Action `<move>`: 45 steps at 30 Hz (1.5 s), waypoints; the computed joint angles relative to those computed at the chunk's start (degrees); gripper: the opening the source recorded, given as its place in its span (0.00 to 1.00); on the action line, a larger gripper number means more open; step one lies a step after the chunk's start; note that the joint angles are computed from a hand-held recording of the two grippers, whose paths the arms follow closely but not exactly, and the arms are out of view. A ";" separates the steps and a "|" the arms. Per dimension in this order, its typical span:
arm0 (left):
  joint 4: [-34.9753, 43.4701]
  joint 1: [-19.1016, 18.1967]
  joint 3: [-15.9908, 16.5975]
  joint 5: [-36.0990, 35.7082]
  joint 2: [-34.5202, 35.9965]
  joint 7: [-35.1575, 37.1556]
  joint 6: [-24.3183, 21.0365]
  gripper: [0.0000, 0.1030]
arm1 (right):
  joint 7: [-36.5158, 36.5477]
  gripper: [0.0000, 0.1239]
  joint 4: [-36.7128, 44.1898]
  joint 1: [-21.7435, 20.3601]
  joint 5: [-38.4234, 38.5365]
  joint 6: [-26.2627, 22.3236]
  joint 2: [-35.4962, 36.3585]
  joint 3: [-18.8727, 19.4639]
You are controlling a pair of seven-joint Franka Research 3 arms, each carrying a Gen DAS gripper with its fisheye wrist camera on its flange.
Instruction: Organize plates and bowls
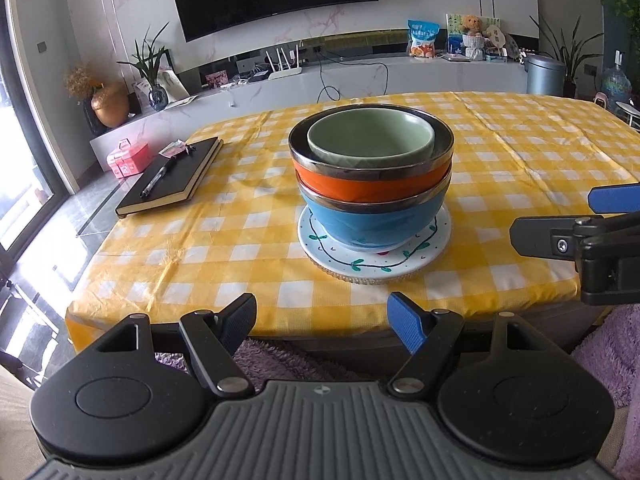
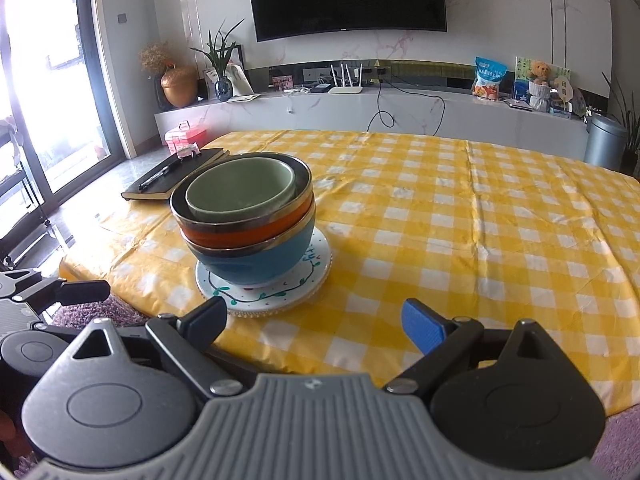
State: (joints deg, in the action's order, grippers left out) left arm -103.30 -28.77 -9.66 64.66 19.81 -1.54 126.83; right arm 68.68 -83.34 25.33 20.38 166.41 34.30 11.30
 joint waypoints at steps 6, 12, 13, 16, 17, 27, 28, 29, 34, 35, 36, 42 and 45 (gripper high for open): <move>0.07 -0.05 -0.03 -0.05 -0.02 0.07 -0.09 0.85 | 0.14 0.75 -0.06 0.02 0.11 0.18 0.02 -0.02; 0.07 -0.02 0.03 0.01 0.04 0.03 0.02 0.85 | 0.31 0.75 -0.07 0.10 0.13 0.11 0.06 -0.08; 0.04 -0.01 0.02 0.01 0.03 0.06 0.10 0.85 | 0.26 0.75 -0.06 0.05 0.16 0.12 0.08 -0.02; 0.00 -0.01 0.04 0.03 0.05 0.03 0.13 0.85 | 0.23 0.75 -0.07 0.03 0.17 0.17 0.09 0.01; -0.02 -0.03 0.04 0.06 0.02 0.01 0.13 0.85 | 0.19 0.75 -0.07 0.01 0.20 0.21 0.12 0.04; 0.03 -0.04 0.03 0.03 0.06 -0.02 0.10 0.85 | 0.24 0.75 -0.07 0.05 0.19 0.17 0.11 -0.03; -0.01 -0.03 0.04 0.05 0.03 -0.05 0.16 0.85 | 0.24 0.75 -0.07 0.05 0.18 0.17 0.11 -0.03; -0.02 -0.03 0.04 0.04 0.02 -0.10 0.16 0.85 | 0.32 0.75 -0.10 0.07 0.20 0.19 0.11 -0.05; 0.13 -0.10 0.01 -0.06 0.03 -0.12 -0.13 0.85 | 1.18 0.75 0.00 0.52 -0.22 0.09 0.22 -0.60; 0.12 -0.10 0.01 -0.07 0.01 -0.09 -0.15 0.85 | 1.30 0.75 0.01 0.57 -0.31 0.11 0.24 -0.65; 0.12 -0.10 0.00 -0.06 0.01 -0.09 -0.15 0.85 | 1.31 0.75 -0.01 0.52 -0.32 0.15 0.25 -0.58; 0.09 -0.09 -0.03 -0.08 -0.04 0.13 -0.12 0.85 | 1.46 0.75 -0.01 0.45 -0.51 0.14 0.26 -0.51; 0.12 -0.13 -0.02 -0.02 -0.02 0.03 -0.21 0.85 | 1.67 0.75 -0.04 0.56 -0.65 0.14 0.26 -0.63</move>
State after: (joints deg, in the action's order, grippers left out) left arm -103.18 -28.90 -9.68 64.64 19.79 -1.51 126.62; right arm 70.34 -83.37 25.89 19.73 166.55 34.56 10.66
